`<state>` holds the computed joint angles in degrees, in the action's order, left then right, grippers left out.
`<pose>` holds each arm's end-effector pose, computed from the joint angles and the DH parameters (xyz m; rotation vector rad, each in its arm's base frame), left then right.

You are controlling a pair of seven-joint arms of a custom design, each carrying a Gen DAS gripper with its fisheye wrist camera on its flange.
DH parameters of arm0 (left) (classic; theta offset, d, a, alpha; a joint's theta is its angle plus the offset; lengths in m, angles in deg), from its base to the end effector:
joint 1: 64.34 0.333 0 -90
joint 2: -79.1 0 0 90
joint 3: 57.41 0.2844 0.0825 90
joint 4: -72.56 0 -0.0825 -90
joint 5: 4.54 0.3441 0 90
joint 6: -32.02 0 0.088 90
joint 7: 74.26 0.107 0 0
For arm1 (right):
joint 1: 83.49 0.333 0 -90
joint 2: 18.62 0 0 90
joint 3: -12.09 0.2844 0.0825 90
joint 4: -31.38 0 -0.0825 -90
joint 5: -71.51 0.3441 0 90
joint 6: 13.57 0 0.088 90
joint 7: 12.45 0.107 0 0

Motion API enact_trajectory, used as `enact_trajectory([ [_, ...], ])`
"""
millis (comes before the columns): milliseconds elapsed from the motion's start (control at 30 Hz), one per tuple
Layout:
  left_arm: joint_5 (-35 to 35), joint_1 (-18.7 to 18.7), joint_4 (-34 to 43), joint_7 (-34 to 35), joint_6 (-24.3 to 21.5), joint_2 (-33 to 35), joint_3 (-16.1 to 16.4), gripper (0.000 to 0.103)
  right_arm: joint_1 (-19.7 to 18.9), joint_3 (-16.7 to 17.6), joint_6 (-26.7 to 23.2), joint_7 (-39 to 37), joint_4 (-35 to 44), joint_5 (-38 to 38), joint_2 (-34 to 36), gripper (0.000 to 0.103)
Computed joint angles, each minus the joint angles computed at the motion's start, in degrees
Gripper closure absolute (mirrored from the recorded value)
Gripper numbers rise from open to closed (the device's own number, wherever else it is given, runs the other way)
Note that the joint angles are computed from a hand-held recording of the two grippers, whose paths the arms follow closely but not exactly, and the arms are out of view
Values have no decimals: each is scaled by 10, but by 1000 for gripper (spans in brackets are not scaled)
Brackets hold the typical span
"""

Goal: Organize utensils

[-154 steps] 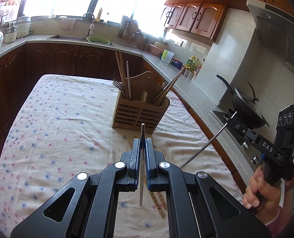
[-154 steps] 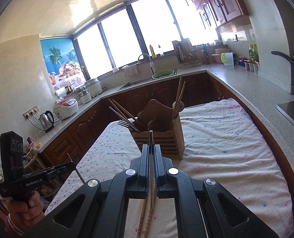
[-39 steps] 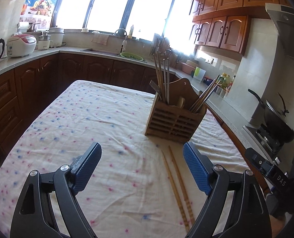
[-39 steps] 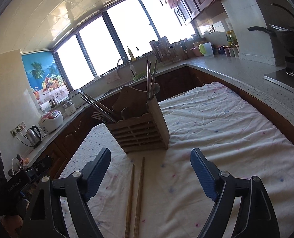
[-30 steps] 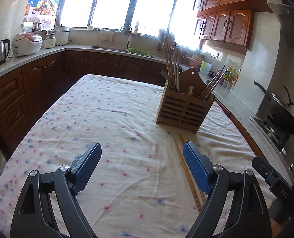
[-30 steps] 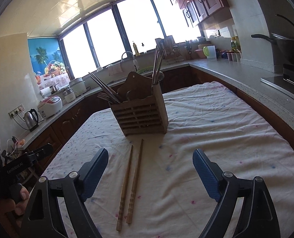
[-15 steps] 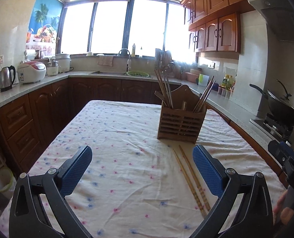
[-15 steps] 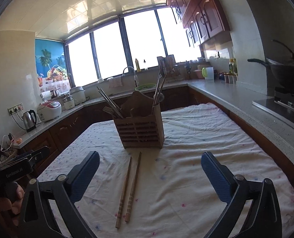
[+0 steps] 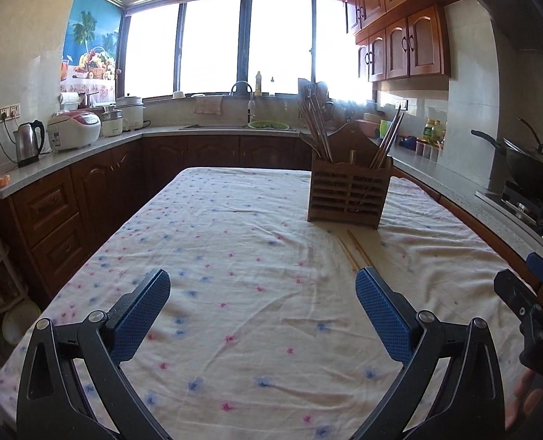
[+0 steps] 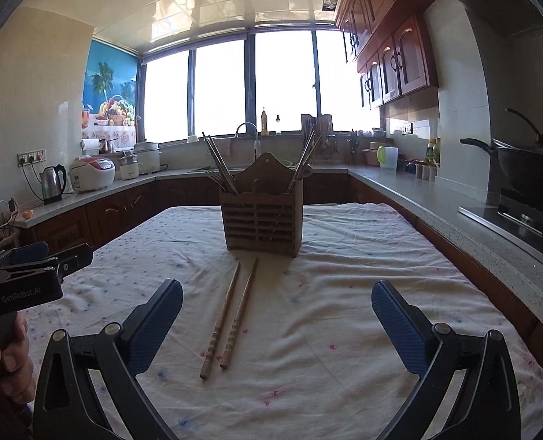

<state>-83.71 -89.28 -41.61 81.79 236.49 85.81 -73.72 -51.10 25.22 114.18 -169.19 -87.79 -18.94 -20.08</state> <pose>0.4726 -0.2439 0.4871 -1.3790 1.7258 -1.1596 0.3984 0.3629 0.4697 -1.3026 1.5584 -1.1710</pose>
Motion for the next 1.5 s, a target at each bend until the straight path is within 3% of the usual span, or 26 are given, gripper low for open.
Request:
enact_trajectory([
  [333,23,-6,-17,-22,31,12,-4,0,-2,3,2,38,-29,2,-15,0],
  [567,117,-4,-61,-119,45,0,-4,0,-1,10,-5,55,-39,-12,-20,0],
  [767,156,-9,-78,-152,65,-3,-2,0,2,13,-15,78,-49,-31,-24,0],
  [1500,173,-17,-83,-150,88,0,-3,0,1,14,-12,96,-53,-40,-27,0],
])
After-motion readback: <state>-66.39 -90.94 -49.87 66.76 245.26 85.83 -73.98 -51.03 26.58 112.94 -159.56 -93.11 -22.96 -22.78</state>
